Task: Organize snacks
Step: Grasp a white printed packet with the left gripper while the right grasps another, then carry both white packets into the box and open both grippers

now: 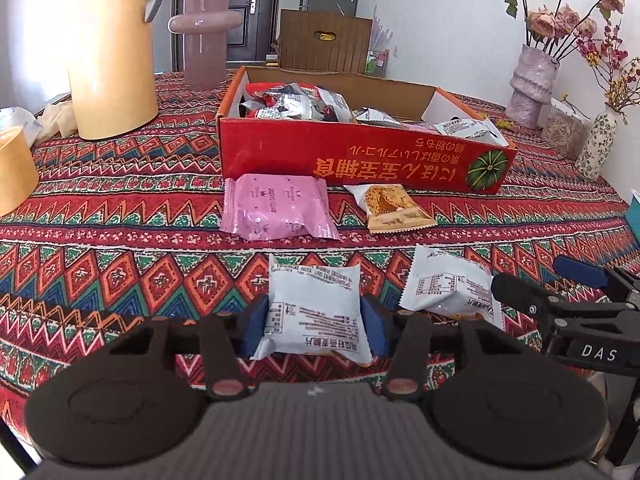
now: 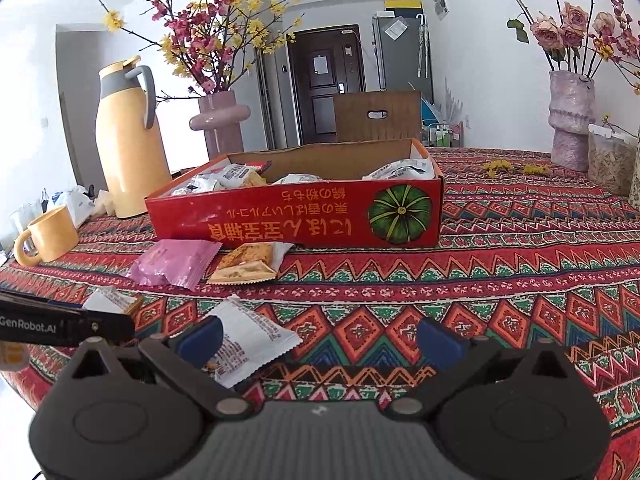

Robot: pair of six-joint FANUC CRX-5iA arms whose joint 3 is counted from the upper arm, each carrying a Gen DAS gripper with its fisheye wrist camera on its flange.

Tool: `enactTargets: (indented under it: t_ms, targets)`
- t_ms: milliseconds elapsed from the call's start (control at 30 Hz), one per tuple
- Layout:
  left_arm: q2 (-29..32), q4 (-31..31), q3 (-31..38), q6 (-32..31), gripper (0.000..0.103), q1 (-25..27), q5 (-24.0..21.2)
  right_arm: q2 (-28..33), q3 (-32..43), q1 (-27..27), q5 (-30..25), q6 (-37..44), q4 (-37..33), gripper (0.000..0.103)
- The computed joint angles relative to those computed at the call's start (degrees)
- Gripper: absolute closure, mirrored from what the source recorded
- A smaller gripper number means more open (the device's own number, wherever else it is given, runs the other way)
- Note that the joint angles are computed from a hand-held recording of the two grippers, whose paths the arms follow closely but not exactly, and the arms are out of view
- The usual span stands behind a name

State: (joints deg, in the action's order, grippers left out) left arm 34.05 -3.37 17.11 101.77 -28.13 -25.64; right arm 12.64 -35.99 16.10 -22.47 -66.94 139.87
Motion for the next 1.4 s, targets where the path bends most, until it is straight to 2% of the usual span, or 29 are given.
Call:
enactTargets:
  t_ms: [367, 533, 667, 900, 1100, 1267, 1333, 1400]
  targets:
    - [-1.2, -0.7, -1.8, 1.3, 0.052, 0.8, 1.6, 0.8, 1.2, 1.5, 1.7, 3.6, -1.1, 0.0]
    - [-1.5, 0.6, -2.8, 0.1, 0.052, 1.2, 2.6, 2.6, 2.7, 3.9, 1.8, 13.0, -8.4, 0.0]
    - [-1.6, 1.1, -3.2, -0.3, 0.052, 1.4, 3.1, 4.9, 4.5, 7.7, -0.5, 25.6, -21.4, 0.0]
    - [-1.6, 1.5, -3.1, -0.7, 0.052, 1.6, 3.8, 6.4, 7.3, 7.3, 0.4, 27.0, -21.0, 0.001]
    - [-1.4, 2.2, -3.0, -1.3, 0.052, 1.7, 4.0, 7.3, 8.4, 7.4, 2.1, 30.6, -24.4, 0.014]
    - [-1.3, 2.3, -2.8, -1.5, 0.052, 1.7, 4.1, 7.0, 7.9, 6.1, 3.5, 27.2, -22.5, 0.035]
    - [-1.1, 2.1, -2.4, -1.3, 0.052, 1.6, 3.9, 6.5, 7.5, 5.1, 4.4, 24.2, -19.1, 0.053]
    - [-1.0, 1.9, -2.1, -1.0, 0.052, 1.5, 3.7, 6.2, 7.3, 4.7, 4.6, 22.6, -17.5, 0.06]
